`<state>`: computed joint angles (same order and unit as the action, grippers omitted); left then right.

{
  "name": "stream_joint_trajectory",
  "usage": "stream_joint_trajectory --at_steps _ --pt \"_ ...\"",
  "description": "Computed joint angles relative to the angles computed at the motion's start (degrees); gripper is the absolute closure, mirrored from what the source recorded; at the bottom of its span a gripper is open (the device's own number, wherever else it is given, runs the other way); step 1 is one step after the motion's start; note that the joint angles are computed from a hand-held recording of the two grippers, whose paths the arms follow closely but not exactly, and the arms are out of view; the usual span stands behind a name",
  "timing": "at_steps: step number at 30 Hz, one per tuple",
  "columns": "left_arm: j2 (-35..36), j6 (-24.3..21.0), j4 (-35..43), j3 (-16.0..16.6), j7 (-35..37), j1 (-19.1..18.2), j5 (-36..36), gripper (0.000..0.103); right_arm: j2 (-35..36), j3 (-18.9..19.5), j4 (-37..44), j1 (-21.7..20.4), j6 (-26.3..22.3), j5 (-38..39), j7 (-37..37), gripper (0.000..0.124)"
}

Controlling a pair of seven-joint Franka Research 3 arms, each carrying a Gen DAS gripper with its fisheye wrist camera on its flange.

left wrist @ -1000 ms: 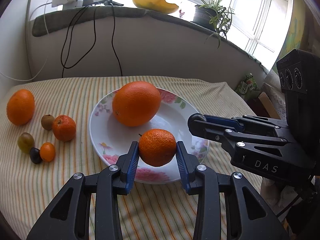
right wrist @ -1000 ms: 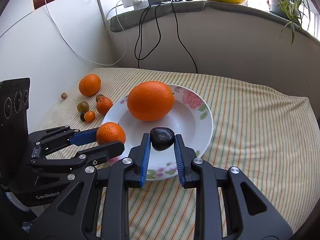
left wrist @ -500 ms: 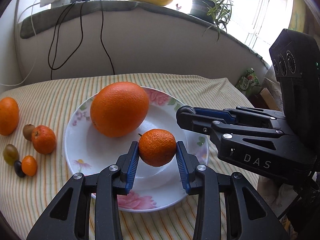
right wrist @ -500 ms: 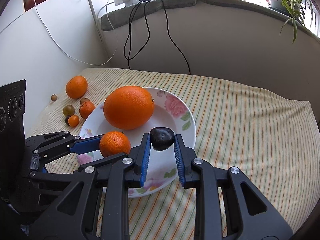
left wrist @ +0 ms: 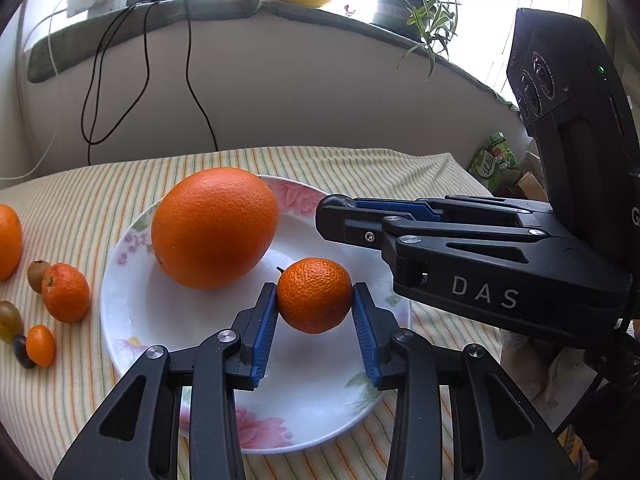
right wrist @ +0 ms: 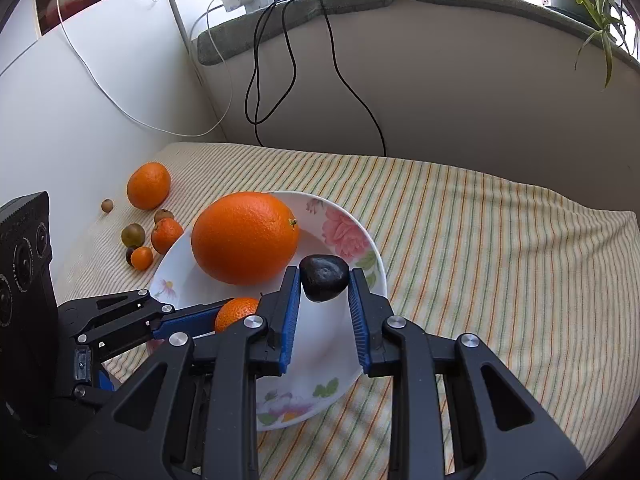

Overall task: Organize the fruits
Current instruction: 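Open the right tool to drop the plum while the left tool releases the tangerine onto the plate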

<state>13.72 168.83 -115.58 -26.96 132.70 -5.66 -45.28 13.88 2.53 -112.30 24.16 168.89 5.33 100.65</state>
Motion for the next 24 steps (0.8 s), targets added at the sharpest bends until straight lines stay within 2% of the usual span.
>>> stream_joint_trajectory --at_steps 3,4,5,6,11,19,24 --pt "-0.02 -0.15 -0.17 0.96 -2.13 -0.88 2.15 0.065 0.25 -1.03 0.41 0.79 -0.37 -1.54 1.54 0.093" --pt "0.03 0.08 -0.17 0.81 -2.28 -0.74 2.15 0.052 0.22 -1.33 0.36 1.0 -0.28 -2.05 2.11 0.078" --pt "-0.05 0.65 -0.34 0.02 -1.33 -0.03 0.87 0.044 0.03 -1.65 -0.01 1.26 0.36 -2.62 2.79 0.063" --pt "-0.2 0.9 -0.45 -0.62 -0.38 0.63 -0.4 0.044 -0.2 -1.91 -0.43 1.44 1.17 -3.13 3.35 0.059" --pt "-1.28 0.54 -1.1 -0.91 2.54 1.26 -4.11 0.044 -0.89 -1.71 -1.04 1.07 2.21 -3.05 4.16 0.059" --pt "-3.03 0.76 -2.29 1.33 4.26 -1.0 -6.45 0.044 -2.55 -2.81 -2.47 2.18 3.2 -5.56 7.67 0.053" --pt "-5.03 0.76 -3.4 2.36 7.43 -1.73 -10.65 0.044 -3.76 -2.86 -3.3 2.55 3.34 -7.96 10.0 0.051"
